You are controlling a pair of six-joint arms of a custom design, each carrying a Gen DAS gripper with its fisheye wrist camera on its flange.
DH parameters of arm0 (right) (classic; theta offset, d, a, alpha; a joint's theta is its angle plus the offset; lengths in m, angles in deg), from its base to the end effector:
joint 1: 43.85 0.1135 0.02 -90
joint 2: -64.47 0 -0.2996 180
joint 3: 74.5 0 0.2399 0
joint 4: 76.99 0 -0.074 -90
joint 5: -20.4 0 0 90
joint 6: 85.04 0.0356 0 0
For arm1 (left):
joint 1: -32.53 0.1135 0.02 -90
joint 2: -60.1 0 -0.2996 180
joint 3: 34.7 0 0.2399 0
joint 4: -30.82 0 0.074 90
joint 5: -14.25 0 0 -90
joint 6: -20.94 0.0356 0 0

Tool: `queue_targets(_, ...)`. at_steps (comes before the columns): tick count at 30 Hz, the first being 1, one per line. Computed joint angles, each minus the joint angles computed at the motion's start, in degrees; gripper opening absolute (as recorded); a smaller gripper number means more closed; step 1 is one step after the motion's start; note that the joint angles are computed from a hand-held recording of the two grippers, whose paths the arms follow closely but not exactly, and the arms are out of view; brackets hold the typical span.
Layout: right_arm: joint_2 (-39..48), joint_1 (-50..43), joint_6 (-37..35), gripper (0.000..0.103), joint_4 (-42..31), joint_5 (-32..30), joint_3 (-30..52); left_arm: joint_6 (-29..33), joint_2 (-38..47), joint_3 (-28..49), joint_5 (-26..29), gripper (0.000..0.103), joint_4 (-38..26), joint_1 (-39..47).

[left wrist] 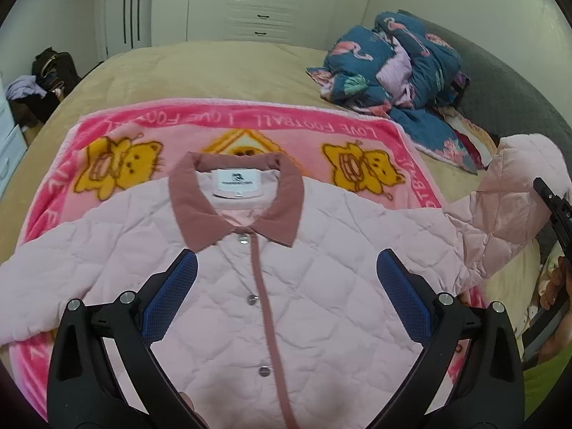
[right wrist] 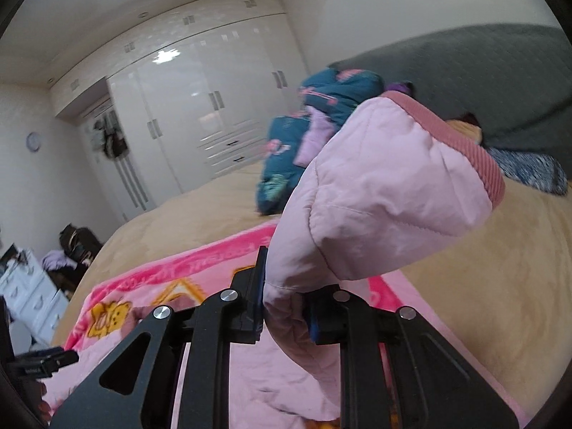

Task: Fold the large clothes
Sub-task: 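Close the right tool on the sleeve cuff, then lift the sleeve with the right tool and fold it across the jacket front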

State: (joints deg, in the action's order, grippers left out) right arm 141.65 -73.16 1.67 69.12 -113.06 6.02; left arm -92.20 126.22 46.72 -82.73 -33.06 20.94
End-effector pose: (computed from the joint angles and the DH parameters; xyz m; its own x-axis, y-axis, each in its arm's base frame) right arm 0.2553 -0.1152 0.3689 -0.4332 0.1954 -0.8798 -0.1864 0.9357 0.2996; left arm 0.1992 -0.0364 0.3688 -0.7229 -0.2499 -0.6442 -0.1777 0.9682 -0.1762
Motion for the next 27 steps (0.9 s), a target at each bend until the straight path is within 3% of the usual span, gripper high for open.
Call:
queue_targets(19, -11.12, 24.94, 2.89, 0.017, -0.52, 11.03, -4.83, 13.88, -6.37, -3.13, 19.11, 0.094, -1.98, 30.08)
queue_targets(27, -13.20, 36.10, 4.41, 0.017, 1.13, 17.62, -8.25, 18.98, -6.62, -4.85, 23.76, 0.094, -2.10, 42.22)
